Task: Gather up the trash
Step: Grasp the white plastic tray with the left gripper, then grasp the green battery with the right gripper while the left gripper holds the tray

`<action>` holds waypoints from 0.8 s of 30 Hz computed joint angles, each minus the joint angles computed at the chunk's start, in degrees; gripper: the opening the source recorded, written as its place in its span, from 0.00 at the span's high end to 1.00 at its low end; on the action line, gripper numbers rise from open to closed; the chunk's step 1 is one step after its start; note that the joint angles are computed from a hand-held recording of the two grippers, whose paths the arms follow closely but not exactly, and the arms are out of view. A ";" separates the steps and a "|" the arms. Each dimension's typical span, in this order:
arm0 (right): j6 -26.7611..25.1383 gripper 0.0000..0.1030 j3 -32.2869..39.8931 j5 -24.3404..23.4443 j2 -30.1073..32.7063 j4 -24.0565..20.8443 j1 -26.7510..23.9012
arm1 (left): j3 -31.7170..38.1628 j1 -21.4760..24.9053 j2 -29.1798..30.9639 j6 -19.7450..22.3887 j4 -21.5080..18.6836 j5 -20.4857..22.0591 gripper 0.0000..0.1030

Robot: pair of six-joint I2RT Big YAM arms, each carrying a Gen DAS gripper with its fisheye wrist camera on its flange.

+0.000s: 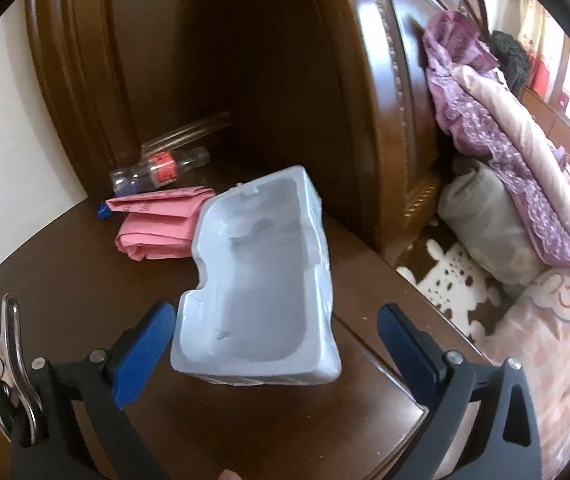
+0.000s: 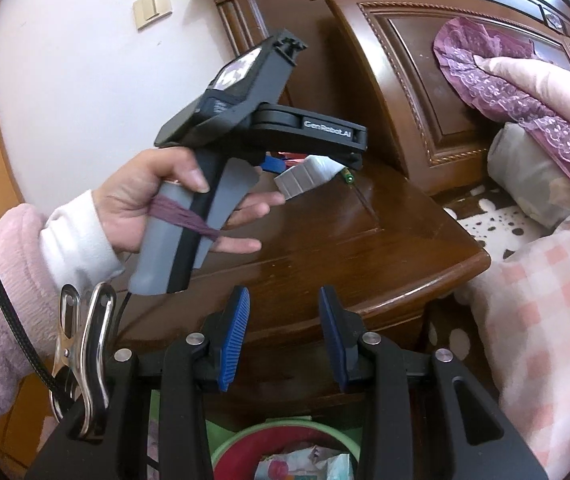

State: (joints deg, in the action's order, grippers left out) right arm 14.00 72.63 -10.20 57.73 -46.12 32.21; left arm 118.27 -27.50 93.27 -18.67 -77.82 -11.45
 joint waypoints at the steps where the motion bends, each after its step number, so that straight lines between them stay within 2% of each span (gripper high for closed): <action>1: -0.11 0.64 0.05 0.18 0.02 -0.04 0.15 | -0.09 0.14 -0.10 -0.21 0.08 -0.11 0.00; 5: 0.14 0.64 0.00 -0.07 0.13 0.27 0.33 | -0.43 0.72 -0.04 -0.83 -0.36 -0.88 0.00; 10: 0.50 0.64 -0.07 -0.60 0.24 0.33 0.08 | -0.63 1.18 1.11 -1.82 -2.96 1.61 0.00; 11: 0.54 0.64 -0.10 -0.67 0.23 0.34 0.02 | -1.50 0.63 0.65 -1.10 -2.01 -0.35 0.00; 13: 0.57 0.64 -0.13 -0.60 0.29 0.26 -0.05 | -1.96 0.19 0.39 -0.61 -1.93 -0.79 0.02; 14: 0.59 0.64 -0.16 -0.63 0.31 0.19 -0.11 | -2.02 0.04 0.26 -1.03 -2.10 -1.26 0.03; 18: 0.85 0.64 -0.10 -0.13 0.55 -0.25 0.16 | -3.28 -0.36 -1.25 -1.35 -1.55 -1.69 0.24; 24: 1.12 0.64 0.05 1.13 1.00 -0.66 0.94 | -8.56 -2.30 -5.81 0.13 1.60 -7.13 0.25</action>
State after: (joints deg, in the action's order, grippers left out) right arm 15.12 72.67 -9.07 58.73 -46.78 33.15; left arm 109.71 -29.80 87.46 -18.54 -76.22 -18.59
